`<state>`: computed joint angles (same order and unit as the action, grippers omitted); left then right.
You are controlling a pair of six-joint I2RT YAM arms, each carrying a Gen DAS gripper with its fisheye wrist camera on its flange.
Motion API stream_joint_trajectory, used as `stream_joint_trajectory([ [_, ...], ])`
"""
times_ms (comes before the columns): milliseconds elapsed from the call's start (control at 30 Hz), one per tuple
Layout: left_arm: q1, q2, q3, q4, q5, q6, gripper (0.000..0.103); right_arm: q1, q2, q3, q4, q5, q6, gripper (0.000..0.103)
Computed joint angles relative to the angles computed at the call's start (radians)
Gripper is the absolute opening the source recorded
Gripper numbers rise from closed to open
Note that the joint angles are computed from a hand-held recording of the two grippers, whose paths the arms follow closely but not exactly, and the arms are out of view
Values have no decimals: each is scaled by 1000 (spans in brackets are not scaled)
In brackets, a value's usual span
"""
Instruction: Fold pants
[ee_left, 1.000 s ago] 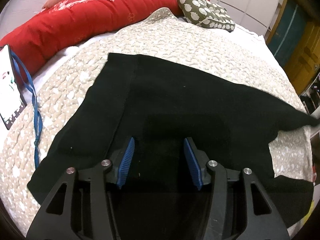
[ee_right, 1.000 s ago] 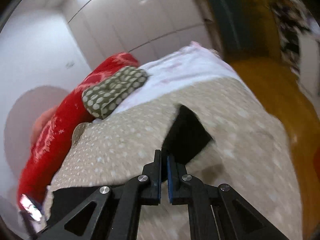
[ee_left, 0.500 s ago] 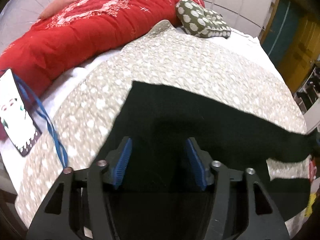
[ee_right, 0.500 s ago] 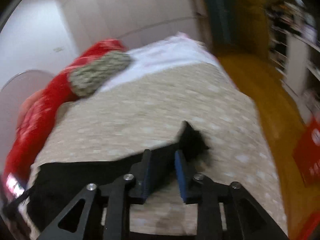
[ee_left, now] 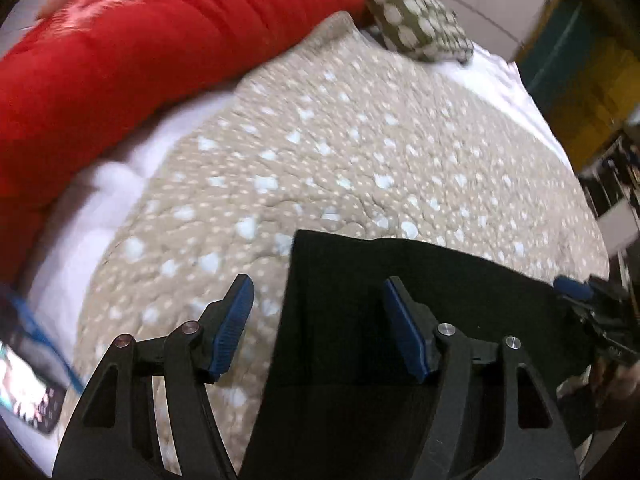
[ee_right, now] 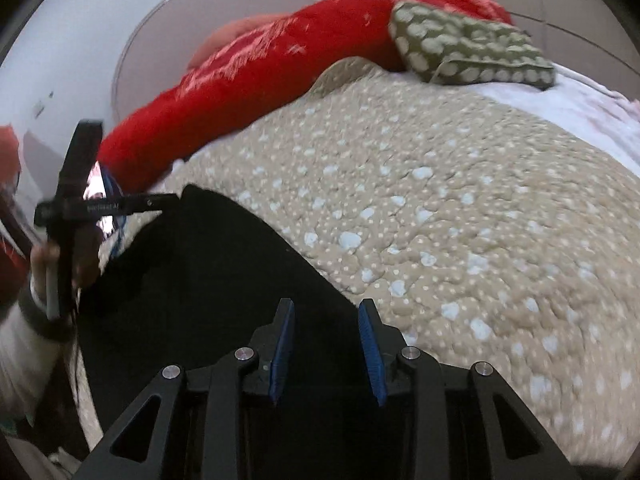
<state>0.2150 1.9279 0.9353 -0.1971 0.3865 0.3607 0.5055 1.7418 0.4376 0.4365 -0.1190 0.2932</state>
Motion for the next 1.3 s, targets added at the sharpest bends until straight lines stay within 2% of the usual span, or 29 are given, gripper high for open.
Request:
stream_joint_trajectory([
  [133,-34,57,42,3,1,50,70,-34,135,67,16,-61,-54,36],
  [200,-60,49,18,38,-21,86,69,-11,157,61,51,-20,-50,34],
  [267,-87,28,-18,96,-71,87,55,38,145,56,49,75,-42,19],
  [300,-90,20,-21,90,-70,94,43,62,125,55,31,117,-33,9],
  [333,-90,16,-19,80,-60,94,32,76,93,42,22,139,-20,8],
  [400,-72,-27,-33,62,-31,82,24,115,1,-9,28,201,23,7],
  [433,-61,-74,-69,85,-23,74,10,138,-65,-41,23,226,44,5],
  [467,-48,-116,-99,103,-21,73,10,173,-143,-67,-1,267,69,5],
  [533,3,-191,-129,74,50,84,10,254,-309,-111,-79,345,116,4],
  [600,71,-282,-166,20,118,123,10,405,-514,-140,-233,482,195,0],
  [667,144,-375,-217,-24,180,188,10,581,-644,-135,-369,629,286,0],
  [767,230,-480,-307,-41,224,279,10,830,-700,-97,-535,792,460,0],
  [867,273,-473,-322,-63,220,313,10,899,-570,-25,-645,900,548,0],
  [900,280,-457,-314,-72,218,308,10,865,-565,-33,-627,880,542,0],
  [1000,278,-444,-314,-65,216,288,10,636,-565,-105,-449,663,430,2],
  [1100,250,-388,-279,-54,197,249,11,417,-413,-90,-329,498,299,10],
  [1167,213,-324,-240,-31,165,206,22,300,-307,-75,-249,406,229,21],
  [1200,188,-284,-213,-20,139,181,42,246,-259,-73,-197,357,192,32],
  [1233,174,-243,-187,-8,127,159,58,212,-227,-73,-163,327,167,40],
  [1300,158,-181,-148,19,126,114,59,145,-176,-62,-120,278,111,44],
])
